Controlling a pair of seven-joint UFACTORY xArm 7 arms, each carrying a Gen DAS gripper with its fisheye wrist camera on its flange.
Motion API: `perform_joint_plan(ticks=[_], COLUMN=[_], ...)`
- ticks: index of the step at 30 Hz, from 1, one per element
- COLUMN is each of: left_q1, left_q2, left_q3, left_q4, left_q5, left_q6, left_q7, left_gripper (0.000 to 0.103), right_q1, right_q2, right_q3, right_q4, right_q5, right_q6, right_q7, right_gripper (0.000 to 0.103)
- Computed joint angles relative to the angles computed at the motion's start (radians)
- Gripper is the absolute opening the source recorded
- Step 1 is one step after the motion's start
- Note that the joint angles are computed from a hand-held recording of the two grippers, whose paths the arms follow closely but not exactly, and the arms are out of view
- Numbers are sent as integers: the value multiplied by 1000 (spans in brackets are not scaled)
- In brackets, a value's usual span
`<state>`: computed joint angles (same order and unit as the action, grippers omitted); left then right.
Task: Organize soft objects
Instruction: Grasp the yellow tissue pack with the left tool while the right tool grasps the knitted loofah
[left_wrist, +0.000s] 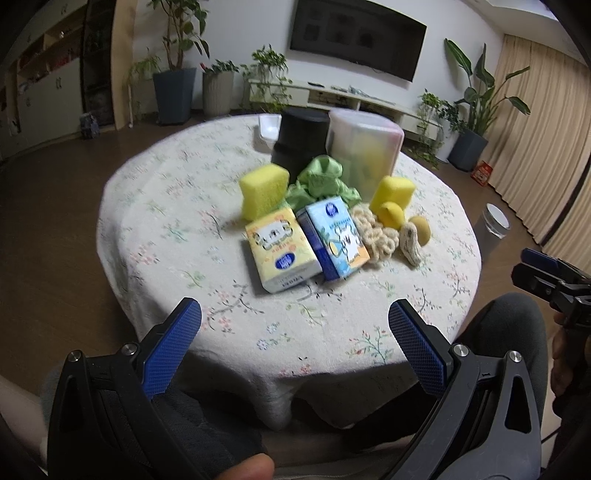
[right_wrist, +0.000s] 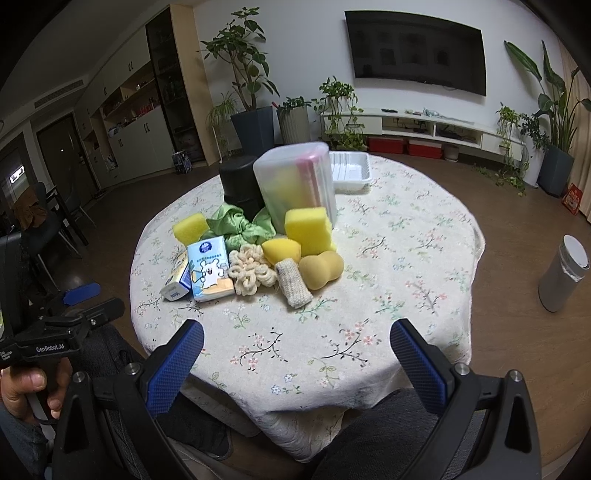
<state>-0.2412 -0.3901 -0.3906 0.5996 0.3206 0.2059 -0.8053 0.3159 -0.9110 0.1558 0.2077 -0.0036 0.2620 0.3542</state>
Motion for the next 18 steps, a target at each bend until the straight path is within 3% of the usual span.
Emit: perform_joint_plan(ticks=[7,11,15,18], left_q1=[-5,-28,-79,-90], left_q2=[153,243,314,348], left_q3=[12,71,141,154], left_q4=[100,147,188,226], left_q5=[46,64,-31,39], left_q6=[84,76,77,104], left_q7=[16,-8,60,9], left_gripper=[103,103,101,101], right_q1=[10,35,70,121], right_q2=[196,341,463,541], right_q3=[-29,-77,-126,-181], right_q4=[61,131,197,252], right_q5=[12,36,84,154], right_q6=[-81,-110,-140,-131], right_q7=[-28,-69,-128,-189], right_gripper=[103,103,103,95])
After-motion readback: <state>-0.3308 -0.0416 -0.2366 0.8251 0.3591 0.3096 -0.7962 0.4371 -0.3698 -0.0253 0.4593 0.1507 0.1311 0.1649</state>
